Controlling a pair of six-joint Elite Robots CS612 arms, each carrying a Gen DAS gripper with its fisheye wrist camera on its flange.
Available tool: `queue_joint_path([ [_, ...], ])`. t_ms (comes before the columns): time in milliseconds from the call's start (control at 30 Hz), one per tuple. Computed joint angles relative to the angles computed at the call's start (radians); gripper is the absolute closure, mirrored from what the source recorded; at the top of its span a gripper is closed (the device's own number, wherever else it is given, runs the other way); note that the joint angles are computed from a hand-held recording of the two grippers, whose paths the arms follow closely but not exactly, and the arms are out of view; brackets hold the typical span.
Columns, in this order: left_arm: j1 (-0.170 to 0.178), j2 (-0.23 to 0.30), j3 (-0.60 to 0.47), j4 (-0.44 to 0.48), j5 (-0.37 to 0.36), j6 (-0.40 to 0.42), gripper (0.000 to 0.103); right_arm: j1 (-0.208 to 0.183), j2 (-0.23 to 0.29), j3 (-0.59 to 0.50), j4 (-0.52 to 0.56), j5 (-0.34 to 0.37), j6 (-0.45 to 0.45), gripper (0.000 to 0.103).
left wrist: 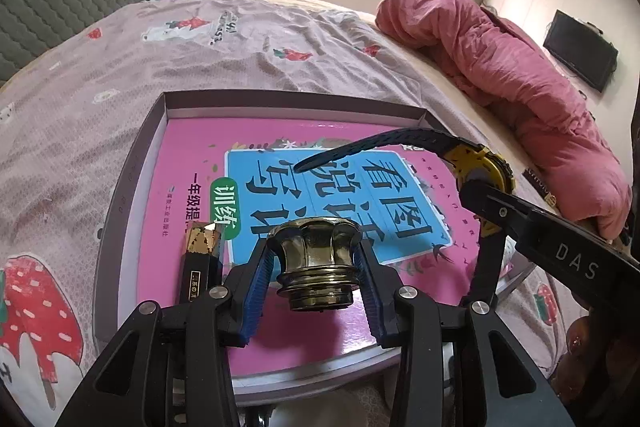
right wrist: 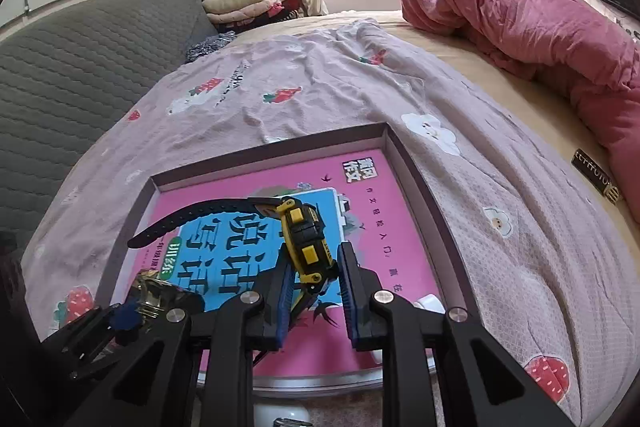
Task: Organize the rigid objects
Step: 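Lower the watch onto the pink book and open the right tool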
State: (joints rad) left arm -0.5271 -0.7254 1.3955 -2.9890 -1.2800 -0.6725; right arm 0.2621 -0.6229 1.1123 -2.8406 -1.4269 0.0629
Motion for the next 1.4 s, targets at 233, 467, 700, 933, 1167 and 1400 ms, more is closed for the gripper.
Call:
queue_joint_path([
  [233,0.005,0.004,-0.010,0.026,-0.031,0.001,0.060,0.006,0.010,-0.024,0.036,-0.087,0.046,0.081],
  [467,0.006,0.005,-0.014,0.035,-0.031,0.007,0.060,0.016,0.012,-0.020,0.064,-0.130,0.007,0.081],
  [700,0.004,0.008,-0.019,0.045,-0.029,0.028,0.060,0.026,0.016,-0.018,0.044,-0.192,-0.061,0.081],
  [933,-0.001,0.009,-0.021,0.045,-0.030,0.048,0.060,0.035,0.020,-0.031,0.090,-0.252,-0.117,0.081],
  [1167,-0.006,0.011,-0.023,0.048,-0.023,0.067,0.060,0.039,0.024,-0.045,0.132,-0.282,-0.136,0.081],
  [1400,-0.009,0.014,-0.026,0.042,-0.023,0.078,0.060,0.040,0.022,-0.048,0.137,-0.291,-0.141,0.081],
])
